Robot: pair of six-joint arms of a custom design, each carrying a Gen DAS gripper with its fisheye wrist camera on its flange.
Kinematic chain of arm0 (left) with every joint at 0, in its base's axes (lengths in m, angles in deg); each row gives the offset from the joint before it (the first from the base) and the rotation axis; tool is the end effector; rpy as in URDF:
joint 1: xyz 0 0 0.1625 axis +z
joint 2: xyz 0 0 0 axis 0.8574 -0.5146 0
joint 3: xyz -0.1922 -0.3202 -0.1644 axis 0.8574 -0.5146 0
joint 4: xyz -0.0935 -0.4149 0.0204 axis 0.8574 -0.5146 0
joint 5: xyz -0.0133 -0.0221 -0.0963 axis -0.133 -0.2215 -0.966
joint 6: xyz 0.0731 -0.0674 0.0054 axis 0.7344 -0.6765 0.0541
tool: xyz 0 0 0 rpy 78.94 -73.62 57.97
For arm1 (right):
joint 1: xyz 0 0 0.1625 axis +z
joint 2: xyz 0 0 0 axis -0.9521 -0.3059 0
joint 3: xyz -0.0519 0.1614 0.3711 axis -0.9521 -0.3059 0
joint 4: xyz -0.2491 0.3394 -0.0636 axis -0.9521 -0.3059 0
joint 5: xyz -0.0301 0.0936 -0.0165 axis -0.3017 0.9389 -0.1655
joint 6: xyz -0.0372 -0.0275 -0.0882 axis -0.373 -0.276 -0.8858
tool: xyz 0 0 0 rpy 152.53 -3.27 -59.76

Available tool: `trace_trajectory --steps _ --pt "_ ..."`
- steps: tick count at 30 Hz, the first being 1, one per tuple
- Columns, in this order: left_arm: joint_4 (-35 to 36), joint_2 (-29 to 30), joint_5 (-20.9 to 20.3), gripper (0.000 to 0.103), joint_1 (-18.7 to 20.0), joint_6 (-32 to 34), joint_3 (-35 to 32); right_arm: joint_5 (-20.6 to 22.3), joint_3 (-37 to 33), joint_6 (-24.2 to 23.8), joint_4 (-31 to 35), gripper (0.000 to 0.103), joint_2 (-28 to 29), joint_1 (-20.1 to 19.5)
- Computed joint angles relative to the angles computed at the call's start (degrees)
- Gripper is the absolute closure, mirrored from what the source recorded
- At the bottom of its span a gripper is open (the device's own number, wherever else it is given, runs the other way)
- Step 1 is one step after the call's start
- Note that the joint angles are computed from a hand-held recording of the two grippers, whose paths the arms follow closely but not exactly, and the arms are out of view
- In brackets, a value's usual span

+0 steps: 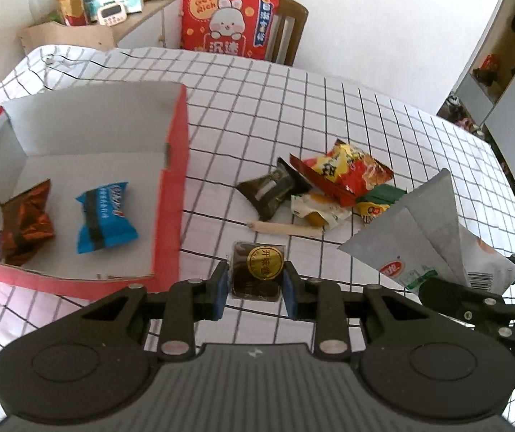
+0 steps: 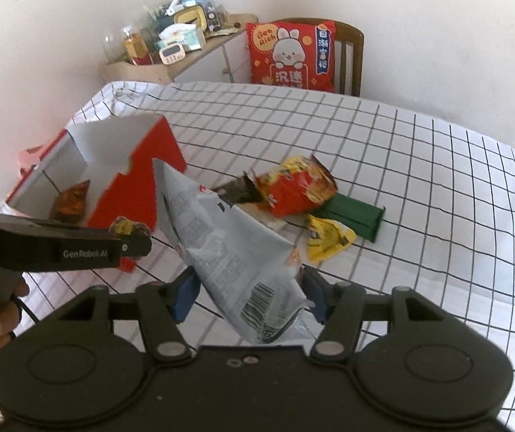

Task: Organize snacks
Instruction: 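Carry the brown cake with the left tool while the right tool carries the white bag into the box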

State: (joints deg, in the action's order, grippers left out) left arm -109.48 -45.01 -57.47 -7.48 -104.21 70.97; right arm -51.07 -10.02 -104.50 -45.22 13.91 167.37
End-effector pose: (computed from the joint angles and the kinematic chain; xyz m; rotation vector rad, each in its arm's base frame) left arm -0.3765 -0.8010 0.0966 0.4099 2.4084 -0.6169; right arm 0.1615 -0.7687 0.3672 0.5804 -2.4847 0.5974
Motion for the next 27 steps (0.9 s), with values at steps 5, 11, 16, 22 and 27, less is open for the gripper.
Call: trace_trajectory --steps 5,11,16,22,27 --pt "-2.0 -3.3 -0.1 0.073 -0.2 0.7 3.3 0.8 -0.5 1.4 0.5 0.043 0.6 1.4" --pt "-4.1 -6.4 0.8 0.073 0.1 1.6 6.1 1.5 -2.0 2.3 0.8 0.043 2.3 3.2" --pt "-5.1 -8.3 1.8 0.073 0.7 1.9 7.1 2.1 -4.5 2.5 1.1 0.043 5.0 4.7" --pt "-5.5 -9.7 3.5 0.073 1.9 1.9 6.9 1.9 -8.3 2.6 1.4 0.043 9.0 6.3" --pt "-5.5 -10.5 5.6 0.073 3.2 2.7 6.0 1.9 -12.4 2.6 1.8 0.043 12.9 7.5"
